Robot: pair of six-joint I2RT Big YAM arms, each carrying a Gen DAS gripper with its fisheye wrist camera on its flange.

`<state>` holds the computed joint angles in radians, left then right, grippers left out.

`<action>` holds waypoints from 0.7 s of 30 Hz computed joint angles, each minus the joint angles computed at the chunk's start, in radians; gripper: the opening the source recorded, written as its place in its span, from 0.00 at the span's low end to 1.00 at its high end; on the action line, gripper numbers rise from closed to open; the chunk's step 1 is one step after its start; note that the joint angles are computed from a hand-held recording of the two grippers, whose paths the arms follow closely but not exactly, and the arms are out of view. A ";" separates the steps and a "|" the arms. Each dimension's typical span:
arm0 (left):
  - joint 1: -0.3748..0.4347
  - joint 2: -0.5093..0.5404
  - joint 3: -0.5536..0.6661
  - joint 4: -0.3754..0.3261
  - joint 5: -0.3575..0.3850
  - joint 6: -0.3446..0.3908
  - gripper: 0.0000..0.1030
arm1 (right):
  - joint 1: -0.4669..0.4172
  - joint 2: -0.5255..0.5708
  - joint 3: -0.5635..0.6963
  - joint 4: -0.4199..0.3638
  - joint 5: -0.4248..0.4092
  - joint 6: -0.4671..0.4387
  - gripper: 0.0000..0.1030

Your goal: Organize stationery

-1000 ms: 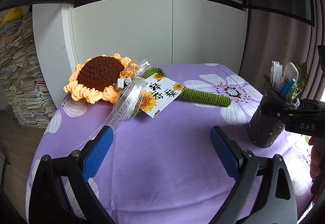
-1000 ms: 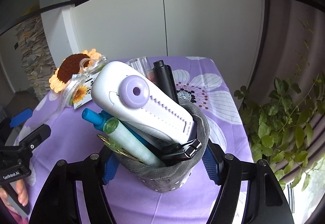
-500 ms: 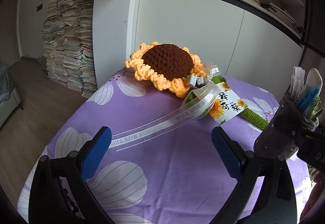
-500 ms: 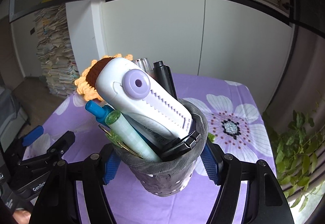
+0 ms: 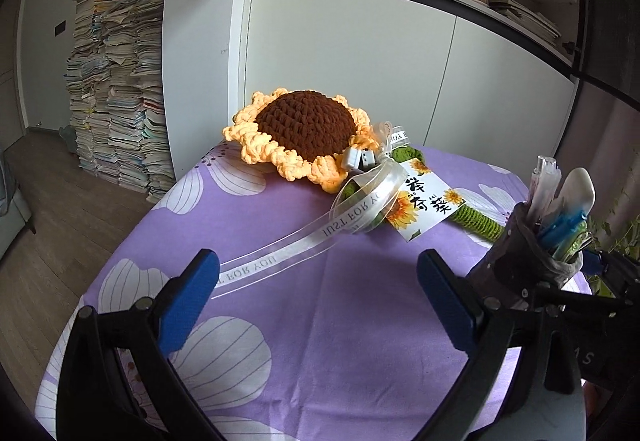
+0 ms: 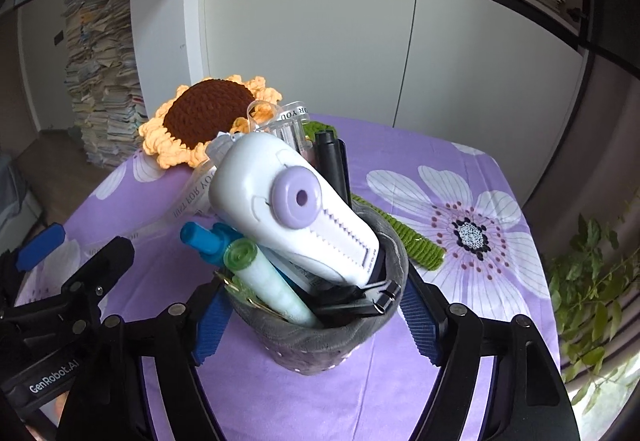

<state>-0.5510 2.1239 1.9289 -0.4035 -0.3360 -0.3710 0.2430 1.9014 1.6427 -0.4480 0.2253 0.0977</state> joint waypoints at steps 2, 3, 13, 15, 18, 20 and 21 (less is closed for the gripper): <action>0.002 -0.004 -0.008 0.012 0.013 0.001 0.97 | -0.002 -0.024 -0.037 0.013 0.000 0.015 0.78; 0.002 -0.002 -0.005 0.014 0.014 0.006 0.97 | -0.004 -0.037 -0.054 0.014 -0.005 0.026 0.80; -0.019 -0.076 -0.093 0.080 0.064 0.108 0.97 | 0.015 -0.221 -0.281 0.072 0.049 0.046 0.82; -0.045 -0.131 -0.155 0.135 0.015 0.187 0.98 | 0.019 -0.271 -0.325 0.095 0.070 0.048 0.83; -0.081 -0.216 -0.236 0.197 -0.034 0.285 0.99 | 0.025 -0.343 -0.375 0.134 0.108 0.083 0.83; -0.103 -0.274 -0.288 0.230 -0.079 0.322 0.99 | 0.027 -0.389 -0.402 0.152 0.122 0.111 0.83; -0.112 -0.301 -0.311 0.243 -0.095 0.333 0.99 | 0.031 -0.414 -0.417 0.162 0.127 0.121 0.83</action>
<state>-0.6626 1.8230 1.6184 -0.1602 -0.4305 -0.0380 0.2737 1.4876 1.2255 -0.2857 0.3526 0.2187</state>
